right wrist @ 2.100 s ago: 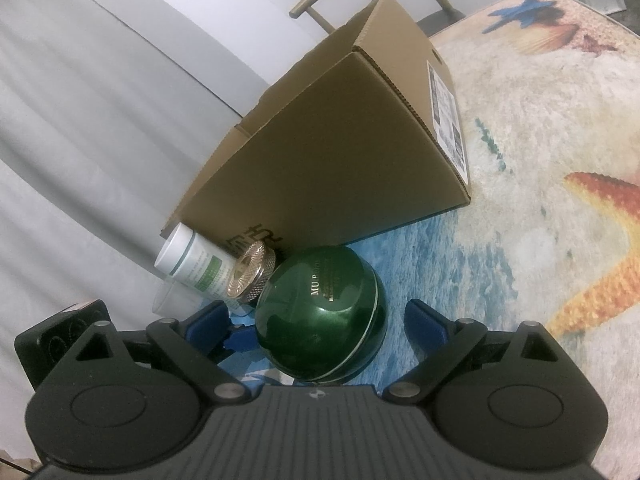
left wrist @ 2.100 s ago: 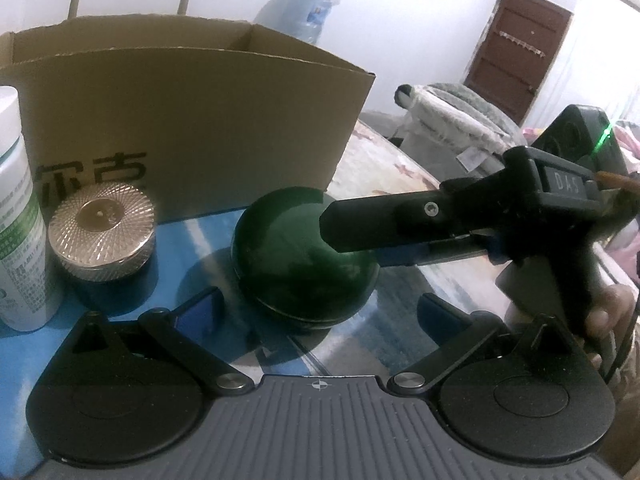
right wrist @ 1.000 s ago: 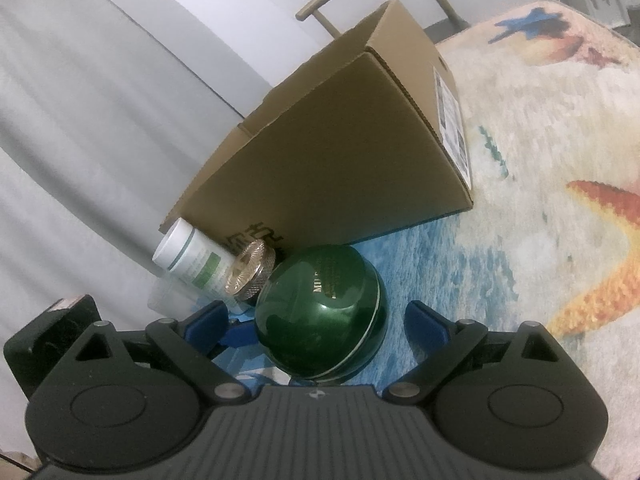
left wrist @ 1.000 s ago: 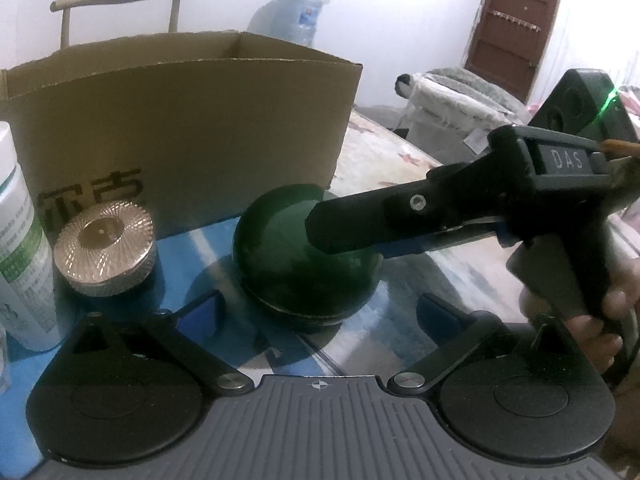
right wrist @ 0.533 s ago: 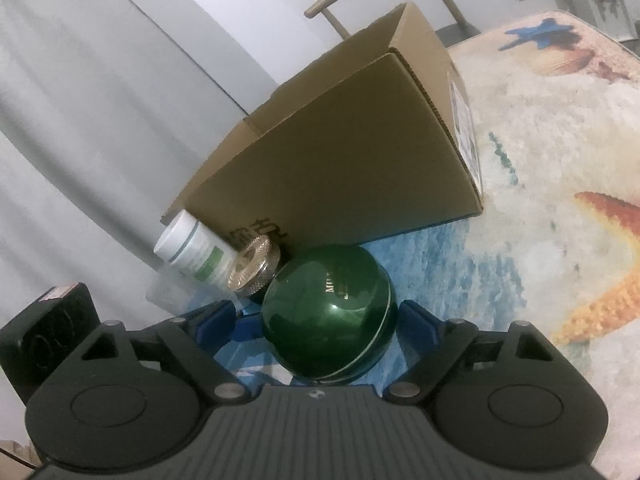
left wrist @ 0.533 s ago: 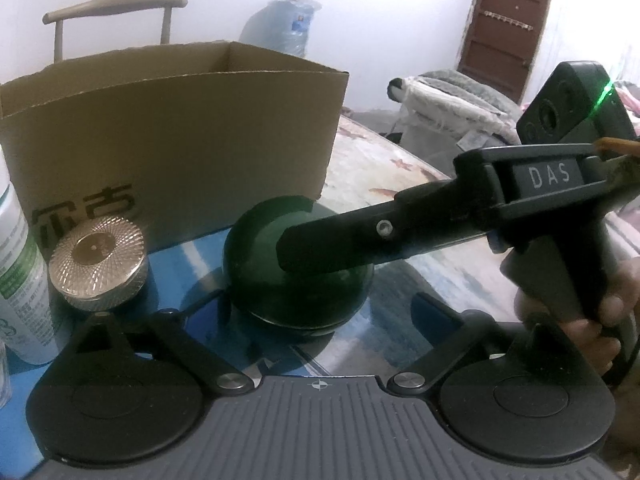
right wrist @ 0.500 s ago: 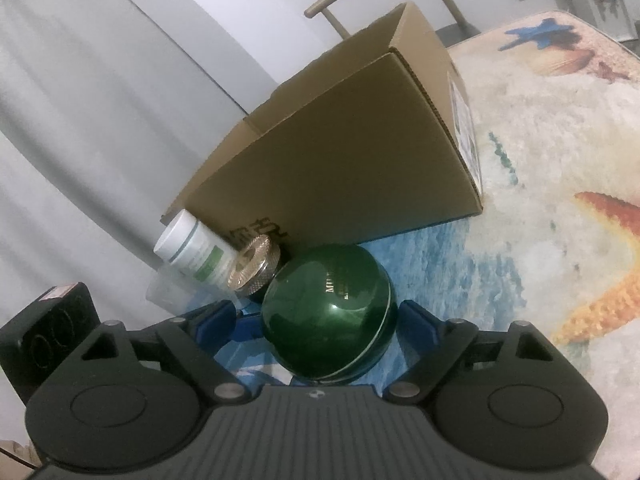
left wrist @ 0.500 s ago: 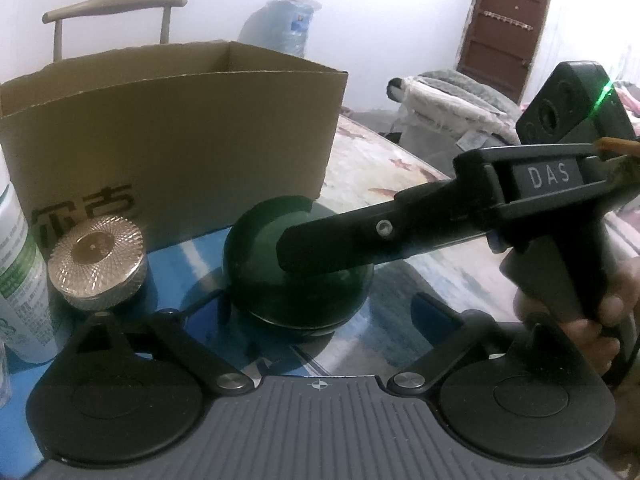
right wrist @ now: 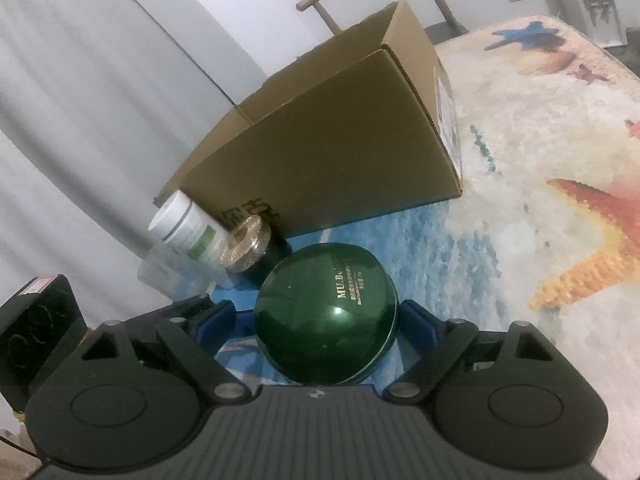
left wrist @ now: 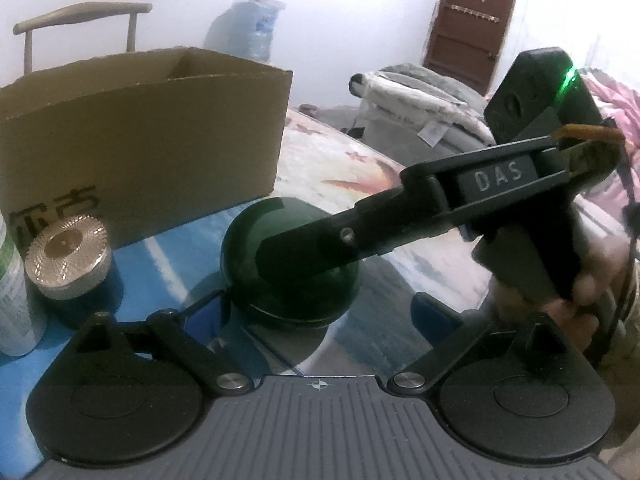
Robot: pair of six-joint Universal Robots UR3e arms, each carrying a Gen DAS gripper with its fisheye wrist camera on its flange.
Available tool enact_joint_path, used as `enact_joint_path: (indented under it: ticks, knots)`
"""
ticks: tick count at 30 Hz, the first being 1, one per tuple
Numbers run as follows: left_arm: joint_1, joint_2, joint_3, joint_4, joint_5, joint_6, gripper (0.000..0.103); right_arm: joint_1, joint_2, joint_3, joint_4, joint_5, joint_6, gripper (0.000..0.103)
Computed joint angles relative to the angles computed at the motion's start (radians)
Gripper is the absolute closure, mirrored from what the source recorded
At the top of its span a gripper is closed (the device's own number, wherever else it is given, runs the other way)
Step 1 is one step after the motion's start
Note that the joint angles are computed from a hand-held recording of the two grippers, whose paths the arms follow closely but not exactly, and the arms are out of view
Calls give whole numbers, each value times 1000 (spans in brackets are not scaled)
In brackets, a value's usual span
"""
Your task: Organize rigid objects
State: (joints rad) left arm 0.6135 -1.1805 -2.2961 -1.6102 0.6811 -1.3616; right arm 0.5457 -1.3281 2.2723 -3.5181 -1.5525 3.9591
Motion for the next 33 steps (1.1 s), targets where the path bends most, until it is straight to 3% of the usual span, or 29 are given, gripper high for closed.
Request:
enact_joint_path:
  ticks: [6, 18, 24, 33]
  knots:
    - [-9, 27, -35, 83, -15, -36, 6, 27, -27, 2, 33, -70, 3, 13]
    - [-73, 13, -97, 330, -31, -134, 9, 57, -5, -54, 93, -118, -11, 15]
    - [-105, -35, -86, 395, -21, -201, 20, 43, 14, -51, 65, -104, -11, 15]
    - [-111, -49, -78, 394, -24, -218, 21, 33, 30, -54, 42, -79, -14, 21]
